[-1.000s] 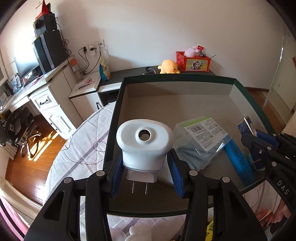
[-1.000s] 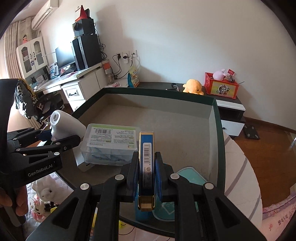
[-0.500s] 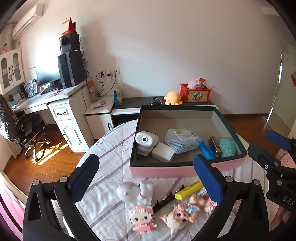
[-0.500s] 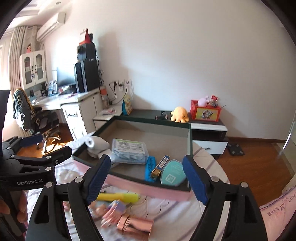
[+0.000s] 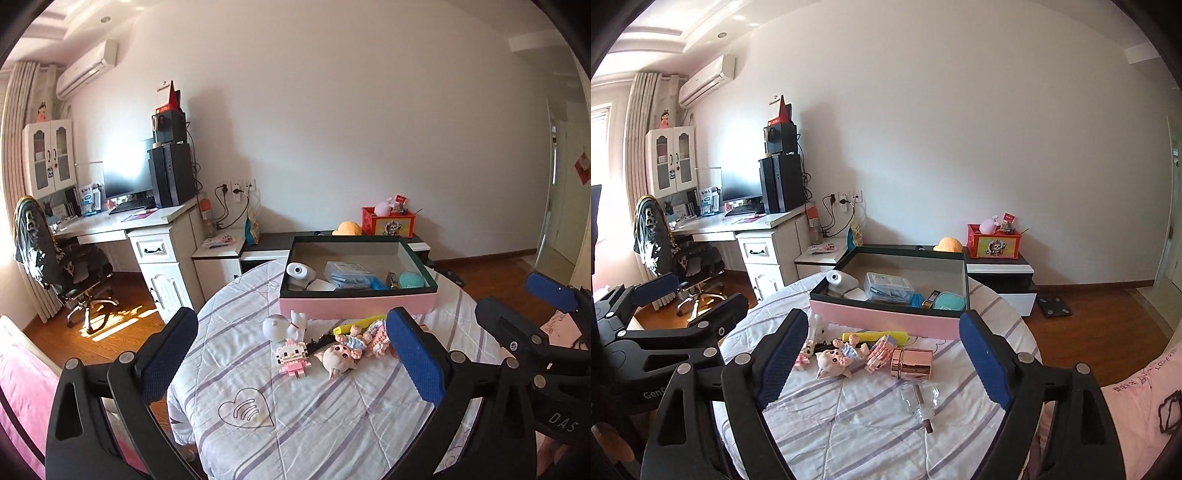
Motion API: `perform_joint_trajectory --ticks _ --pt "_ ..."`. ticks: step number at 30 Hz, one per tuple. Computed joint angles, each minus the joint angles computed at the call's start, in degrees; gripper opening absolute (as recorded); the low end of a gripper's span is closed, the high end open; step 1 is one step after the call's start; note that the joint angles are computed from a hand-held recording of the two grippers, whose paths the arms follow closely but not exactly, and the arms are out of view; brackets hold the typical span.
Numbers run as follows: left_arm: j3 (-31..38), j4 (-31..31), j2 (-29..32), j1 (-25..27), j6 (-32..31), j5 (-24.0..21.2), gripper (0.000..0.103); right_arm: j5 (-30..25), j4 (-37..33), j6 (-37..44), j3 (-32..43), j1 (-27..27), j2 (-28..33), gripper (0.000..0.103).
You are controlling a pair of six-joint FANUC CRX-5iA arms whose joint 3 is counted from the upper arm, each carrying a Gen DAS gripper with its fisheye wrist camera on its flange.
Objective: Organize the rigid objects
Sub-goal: 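Pull both grippers back from the pink box, then grasp the clear glass bottle with the right gripper while the left grasps the pink-and-white block figure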
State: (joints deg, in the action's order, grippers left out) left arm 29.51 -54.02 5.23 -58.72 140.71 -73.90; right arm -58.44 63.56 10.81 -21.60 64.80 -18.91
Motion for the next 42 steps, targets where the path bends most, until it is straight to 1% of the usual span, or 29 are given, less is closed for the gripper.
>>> perform_joint_trajectory --ticks 5,12,20,26,31,35,38,41,42 --pt "-1.11 -3.64 -1.91 -3.63 2.44 -2.26 0.103 -4.02 2.88 -1.9 -0.64 4.42 -1.37 0.086" --pt "-0.85 -7.84 -2.35 -7.14 3.69 -4.96 0.103 -6.33 5.32 -2.77 -1.08 6.63 -2.43 0.087" --pt "-0.98 -8.72 -2.39 -7.6 4.08 -5.17 0.103 -7.06 6.2 -3.4 -1.67 7.33 -2.84 0.088" --pt "-0.43 -7.68 -1.75 -6.94 3.52 -5.12 0.103 -6.83 5.49 -3.25 -1.68 6.9 -2.71 0.088" --pt "-0.01 -4.57 -0.6 -4.38 2.03 -3.87 0.103 -5.41 3.26 -2.37 -1.33 4.99 -2.01 0.088" --pt "-0.43 -0.56 0.45 -1.29 0.57 -2.22 0.103 -3.48 0.47 -1.34 -1.46 2.66 -1.27 0.088" --pt "-1.85 4.08 1.05 1.82 -1.11 0.07 0.103 -1.9 -2.44 -0.15 -1.63 0.84 -0.49 0.088" --pt "-4.09 10.93 1.62 5.94 -3.82 3.15 0.103 -0.64 -6.41 2.1 -1.68 -1.23 0.78 0.088" --pt "-4.6 13.0 2.1 7.17 -4.71 3.5 0.103 -0.21 -7.85 2.94 -1.91 -1.97 1.21 0.088"
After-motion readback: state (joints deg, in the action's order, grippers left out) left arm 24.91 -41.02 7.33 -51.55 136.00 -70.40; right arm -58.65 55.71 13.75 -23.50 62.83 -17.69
